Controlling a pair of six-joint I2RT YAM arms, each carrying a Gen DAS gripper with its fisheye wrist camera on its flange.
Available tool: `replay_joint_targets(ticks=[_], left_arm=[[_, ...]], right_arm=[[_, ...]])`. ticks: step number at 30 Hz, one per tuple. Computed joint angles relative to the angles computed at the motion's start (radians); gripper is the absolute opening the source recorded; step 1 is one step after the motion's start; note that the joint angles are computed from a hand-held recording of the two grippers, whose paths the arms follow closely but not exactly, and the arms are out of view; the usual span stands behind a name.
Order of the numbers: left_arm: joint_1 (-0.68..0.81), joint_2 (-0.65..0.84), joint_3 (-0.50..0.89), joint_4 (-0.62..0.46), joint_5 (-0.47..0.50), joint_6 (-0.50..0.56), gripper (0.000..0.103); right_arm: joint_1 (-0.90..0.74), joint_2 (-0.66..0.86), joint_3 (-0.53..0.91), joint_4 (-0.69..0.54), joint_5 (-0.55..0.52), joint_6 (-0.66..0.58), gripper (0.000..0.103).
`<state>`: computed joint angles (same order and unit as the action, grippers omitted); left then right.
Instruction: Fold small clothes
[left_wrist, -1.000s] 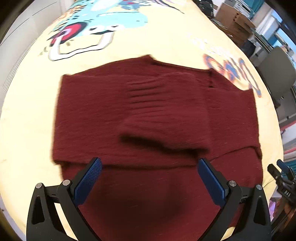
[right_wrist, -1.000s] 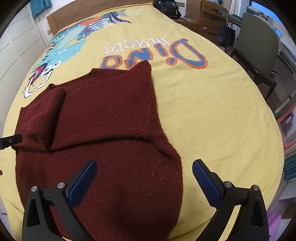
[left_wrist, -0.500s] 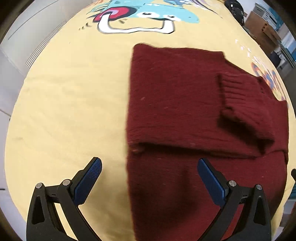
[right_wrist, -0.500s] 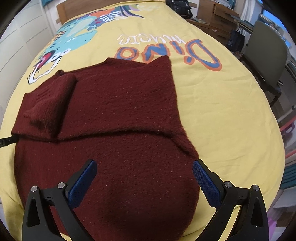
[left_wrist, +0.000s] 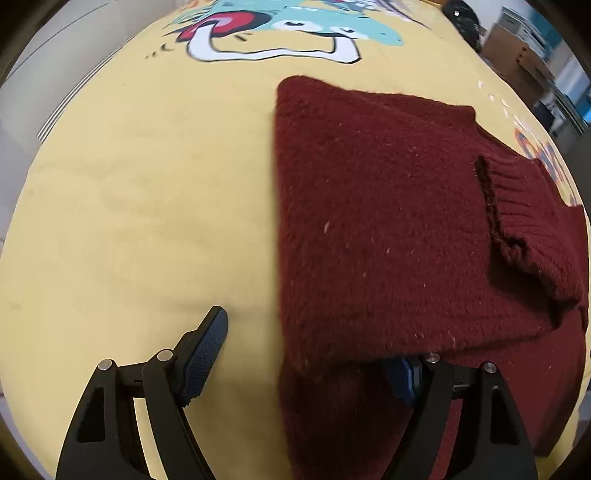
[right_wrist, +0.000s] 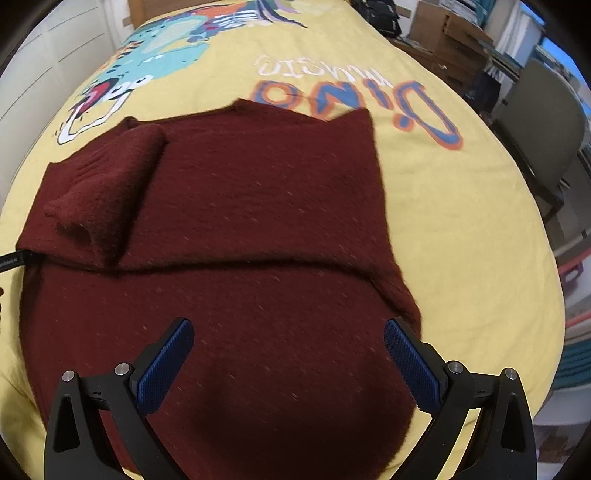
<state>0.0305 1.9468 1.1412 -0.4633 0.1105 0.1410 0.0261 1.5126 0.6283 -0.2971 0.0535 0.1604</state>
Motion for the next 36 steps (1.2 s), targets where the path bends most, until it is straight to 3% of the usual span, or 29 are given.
replay_joint_targets(ticks=[2, 4, 8, 10, 13, 24, 25, 27, 28, 29, 32, 36], left_arm=[[0.009, 0.002, 0.004, 0.001, 0.023, 0.016, 0.071], [0.021, 0.005, 0.01, -0.004, 0.051, 0.034, 0.055], [0.032, 0.012, 0.036, -0.045, 0.089, 0.074, 0.035], [0.035, 0.009, 0.041, -0.061, 0.114, 0.092, 0.017], [0.026, 0.004, 0.038, -0.065, 0.111, 0.112, 0.012], [0.009, 0.067, 0.119, -0.102, 0.109, 0.086, 0.012], [0.009, 0.067, 0.115, -0.1, 0.111, 0.083, 0.012], [0.008, 0.065, 0.112, -0.102, 0.111, 0.078, 0.012], [0.006, 0.065, 0.113, -0.105, 0.111, 0.075, 0.012], [0.014, 0.066, 0.117, -0.11, 0.114, 0.082, 0.012], [0.018, 0.072, 0.13, -0.123, 0.118, 0.084, 0.012], [0.006, 0.139, 0.202, -0.12, 0.112, 0.069, 0.012]], right_arm=[[0.036, 0.023, 0.038, -0.006, 0.004, 0.011, 0.102], [0.084, 0.055, 0.093, -0.013, 0.008, 0.018, 0.102], [0.189, 0.147, 0.231, -0.032, 0.014, 0.013, 0.102], [0.234, 0.196, 0.307, -0.046, 0.013, 0.006, 0.102], [0.298, 0.275, 0.42, -0.071, 0.019, -0.008, 0.102], [0.451, 0.596, 0.756, -0.147, 0.063, -0.123, 0.102], [0.459, 0.623, 0.786, -0.161, 0.064, -0.125, 0.099], [0.464, 0.667, 0.84, -0.196, 0.053, -0.124, 0.077], [0.463, 0.686, 0.864, -0.22, 0.054, -0.122, 0.044], [0.458, 0.698, 0.879, -0.241, 0.054, -0.122, 0.027], [0.424, 0.661, 0.833, -0.215, 0.005, -0.126, 0.011], [0.363, 0.539, 0.709, -0.152, -0.018, -0.12, 0.011]])
